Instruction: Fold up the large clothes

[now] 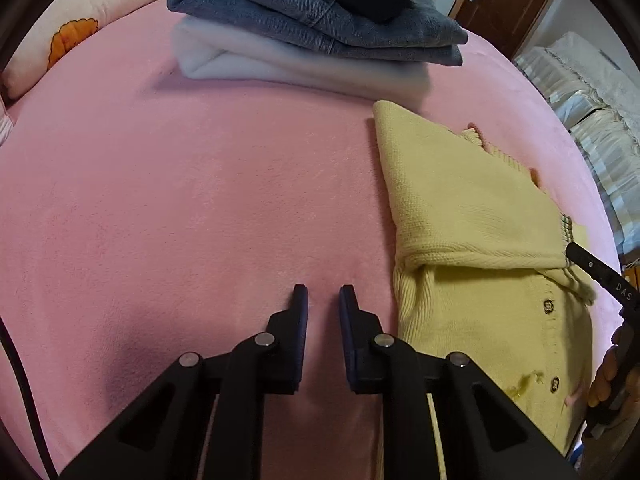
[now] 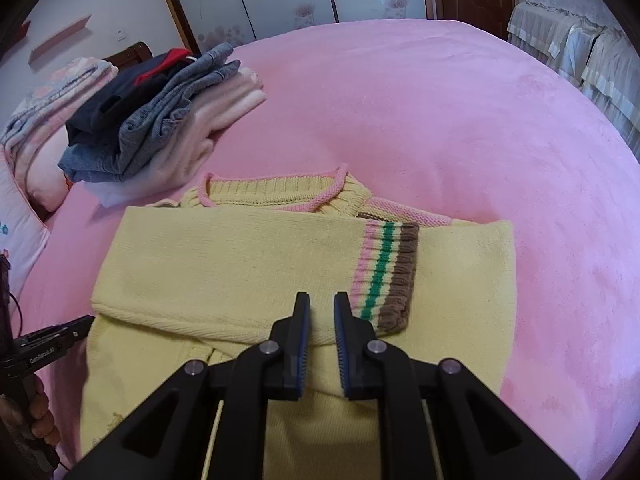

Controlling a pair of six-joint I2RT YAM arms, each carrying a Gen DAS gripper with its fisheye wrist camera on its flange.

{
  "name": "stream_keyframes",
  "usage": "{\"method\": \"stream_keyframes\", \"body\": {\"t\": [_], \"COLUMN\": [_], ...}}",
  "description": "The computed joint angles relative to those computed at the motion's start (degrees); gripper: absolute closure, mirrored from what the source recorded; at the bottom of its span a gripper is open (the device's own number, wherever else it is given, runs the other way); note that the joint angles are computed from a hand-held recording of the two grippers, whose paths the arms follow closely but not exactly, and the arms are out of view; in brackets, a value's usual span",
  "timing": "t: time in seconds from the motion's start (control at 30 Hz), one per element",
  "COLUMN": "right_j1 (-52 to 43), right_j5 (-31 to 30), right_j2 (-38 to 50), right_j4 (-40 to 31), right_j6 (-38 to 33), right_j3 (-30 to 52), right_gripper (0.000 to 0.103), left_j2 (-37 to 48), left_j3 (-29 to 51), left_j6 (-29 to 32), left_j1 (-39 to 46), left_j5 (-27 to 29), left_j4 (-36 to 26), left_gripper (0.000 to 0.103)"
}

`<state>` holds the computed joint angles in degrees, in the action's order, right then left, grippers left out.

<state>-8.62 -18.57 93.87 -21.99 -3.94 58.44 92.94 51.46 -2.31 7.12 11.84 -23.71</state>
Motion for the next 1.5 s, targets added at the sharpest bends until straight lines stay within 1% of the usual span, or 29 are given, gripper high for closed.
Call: {"method": "stream_keyframes", "body": {"t": [0.1, 0.17, 0.23, 0.3, 0.37, 0.47, 0.57, 0.6, 0.67, 0.73, 0.87, 0.9, 0.93, 1.0, 1.07, 1.2, 1.33, 1.37, 1.43, 1.5], "right_j1": [-1.1, -1.5, -1.4, -0.3, 1.3, 4.3, 7.0, 7.5, 8.3, 7.6, 2.1, 0.0, -2.2, -4.9, -5.3, -3.6, -3.9, -4.1, -4.7, -4.9], "right_j5": [-1.2, -2.0, -2.7, -2.9, -3.5, -3.3, -2.7, -2.4, 0.1, 2.4, 5.2, 3.6, 1.0, -1.6, -1.8, 0.9, -0.1, -0.6, -1.6, -2.1], "right_j2": [-2.7, -4.3, -5.1, -5.1, -4.3, -2.2, 1.3, 2.2, 4.5, 5.9, 7.0, 7.5, 8.2, 8.8, 8.3, 7.0, 6.0, 5.6, 4.4, 3.0], "right_j4": [-0.7, -1.4, -2.3, -2.8, -3.1, -2.3, -1.5, -1.4, -0.5, 0.8, 1.7, 1.5, 0.8, -0.2, -0.6, -0.2, -1.2, -1.7, -2.7, -3.5], "right_j6": [-0.9, -1.4, -1.2, -0.4, 0.8, 2.7, 3.6, 3.8, 3.6, 3.6, 4.1, 4.1, 4.1, 4.0, 3.6, 3.1, 3.9, 4.1, 4.0, 4.1], "right_j3": [-1.1, -1.7, -1.5, -0.9, 0.1, 1.8, 4.0, 4.4, 5.5, 5.8, 5.9, 6.1, 6.7, 7.3, 7.1, 6.2, 6.3, 6.3, 6.2, 6.0], "right_gripper": [0.091, 0.091, 0.091, 0.091, 0.091, 0.091, 0.091, 0.091, 0.091, 0.091, 0.091, 0.096, 0.096, 0.098, 0.097, 0.094, 0.094, 0.094, 0.094, 0.094], "left_j2": [-3.1, -4.7, -5.3, -4.6, -2.4, 3.3, 10.2, 11.8, 14.7, 16.7, 17.4, 17.6, 17.7, 18.1, 18.1, 18.4, 17.6, 17.1, 16.1, 14.3], "left_j3": [-0.2, 0.4, 2.2, 5.3, 7.6, 13.0, 20.0, 21.3, 23.3, 23.8, 22.7, 22.7, 22.7, 23.1, 23.4, 24.6, 25.3, 25.4, 25.6, 24.9], "left_j6": [0.9, 0.4, -1.6, -3.7, -6.3, -9.2, -10.7, -11.0, -11.2, -10.7, -9.3, -9.2, -9.1, -9.1, -9.0, -9.1, -9.8, -10.0, -10.4, -11.2], "left_j1": [0.1, -0.5, -2.9, -6.2, -9.9, -14.7, -16.7, -17.0, -17.3, -16.8, -14.3, -14.0, -13.6, -13.6, -14.3, -15.5, -15.9, -16.0, -16.1, -16.8], "left_j5": [-0.2, 1.2, 2.4, 3.3, 2.0, -0.1, -0.4, -0.7, -2.5, -3.9, -1.0, -0.4, 0.5, 0.4, -1.0, -2.8, -2.9, -3.2, -3.6, -4.5], "left_j4": [-0.9, -1.3, -1.8, -2.0, -0.5, 1.1, -1.0, -1.2, -1.7, -1.7, -0.3, -0.1, -0.1, -0.2, -0.5, -1.7, -3.6, -4.2, -5.3, -5.6], "left_gripper": [0.087, 0.086, 0.084, 0.077, 0.074, 0.073, 0.073, 0.073, 0.073, 0.073, 0.073, 0.073, 0.073, 0.073, 0.073, 0.073, 0.073, 0.071, 0.065, 0.054]}}
